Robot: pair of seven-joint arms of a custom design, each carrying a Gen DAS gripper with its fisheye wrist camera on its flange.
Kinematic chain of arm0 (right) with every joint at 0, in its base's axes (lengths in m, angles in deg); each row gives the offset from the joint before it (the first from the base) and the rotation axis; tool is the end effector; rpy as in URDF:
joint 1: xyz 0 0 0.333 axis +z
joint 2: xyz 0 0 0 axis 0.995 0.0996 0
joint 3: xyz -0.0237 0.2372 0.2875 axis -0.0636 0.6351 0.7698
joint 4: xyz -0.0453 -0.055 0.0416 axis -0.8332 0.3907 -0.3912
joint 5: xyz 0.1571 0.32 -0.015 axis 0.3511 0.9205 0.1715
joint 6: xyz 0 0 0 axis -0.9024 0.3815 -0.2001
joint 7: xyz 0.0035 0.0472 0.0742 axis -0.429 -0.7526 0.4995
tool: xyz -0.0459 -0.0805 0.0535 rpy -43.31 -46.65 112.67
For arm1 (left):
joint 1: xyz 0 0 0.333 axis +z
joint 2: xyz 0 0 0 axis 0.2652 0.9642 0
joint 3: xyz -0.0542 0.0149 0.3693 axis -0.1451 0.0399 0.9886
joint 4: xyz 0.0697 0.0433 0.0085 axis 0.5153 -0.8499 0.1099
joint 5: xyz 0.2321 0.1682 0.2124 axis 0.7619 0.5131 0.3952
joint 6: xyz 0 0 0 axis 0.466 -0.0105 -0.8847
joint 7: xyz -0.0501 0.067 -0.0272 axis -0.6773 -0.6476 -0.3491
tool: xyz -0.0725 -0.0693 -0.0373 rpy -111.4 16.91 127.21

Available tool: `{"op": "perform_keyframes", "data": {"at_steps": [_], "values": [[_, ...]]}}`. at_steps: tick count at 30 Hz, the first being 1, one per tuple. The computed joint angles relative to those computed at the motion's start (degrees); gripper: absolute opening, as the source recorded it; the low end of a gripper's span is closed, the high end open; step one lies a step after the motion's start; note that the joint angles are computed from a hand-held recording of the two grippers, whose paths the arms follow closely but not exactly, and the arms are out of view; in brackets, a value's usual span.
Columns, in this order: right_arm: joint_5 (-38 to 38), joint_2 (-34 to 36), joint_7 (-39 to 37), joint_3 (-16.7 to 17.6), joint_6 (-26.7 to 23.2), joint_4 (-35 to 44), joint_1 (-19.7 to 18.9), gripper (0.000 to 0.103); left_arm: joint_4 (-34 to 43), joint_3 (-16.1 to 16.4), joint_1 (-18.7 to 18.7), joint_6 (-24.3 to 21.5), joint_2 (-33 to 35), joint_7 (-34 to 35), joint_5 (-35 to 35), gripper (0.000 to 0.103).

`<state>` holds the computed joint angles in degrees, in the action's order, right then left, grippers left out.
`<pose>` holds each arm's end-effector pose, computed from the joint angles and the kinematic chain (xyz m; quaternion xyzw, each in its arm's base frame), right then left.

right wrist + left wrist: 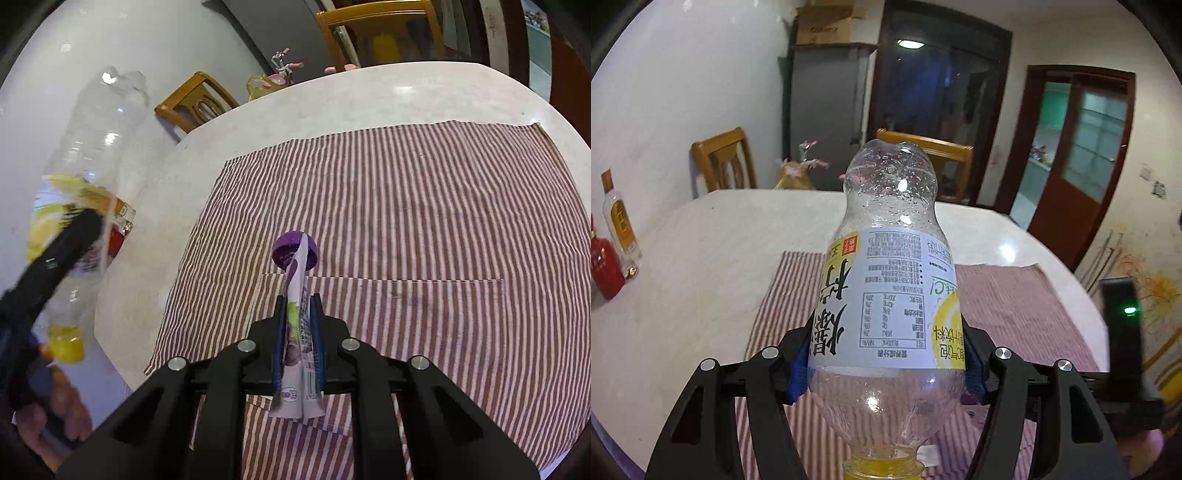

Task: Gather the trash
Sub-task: 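Carry the pouch and bottle to the black bin and release them inside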

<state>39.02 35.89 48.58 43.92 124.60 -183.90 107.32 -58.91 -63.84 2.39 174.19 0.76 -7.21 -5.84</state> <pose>0.4410 0.1956 0.4676 -0.6980 0.6385 -0.0018 0.3241 0.3855 -0.2924 0.5284 -0.6283 0.6294 -0.3729 0.2647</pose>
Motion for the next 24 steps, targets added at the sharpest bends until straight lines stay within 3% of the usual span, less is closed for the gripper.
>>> {"op": "perform_keyframes", "data": {"at_steps": [15, 24], "values": [[4.3, -9.7, -0.8, -3.9, 3.3, -8.8, -0.2, 0.014, 3.7, -4.0, -3.9, -2.1, -2.2, 1.6, 1.0, 0.063], [0.4, -22.9, 4.6, -7.2, 5.7, -19.9, -5.5, 0.014, 9.5, -6.9, -9.1, -4.0, 1.6, 5.6, 0.2, 0.063]]}}
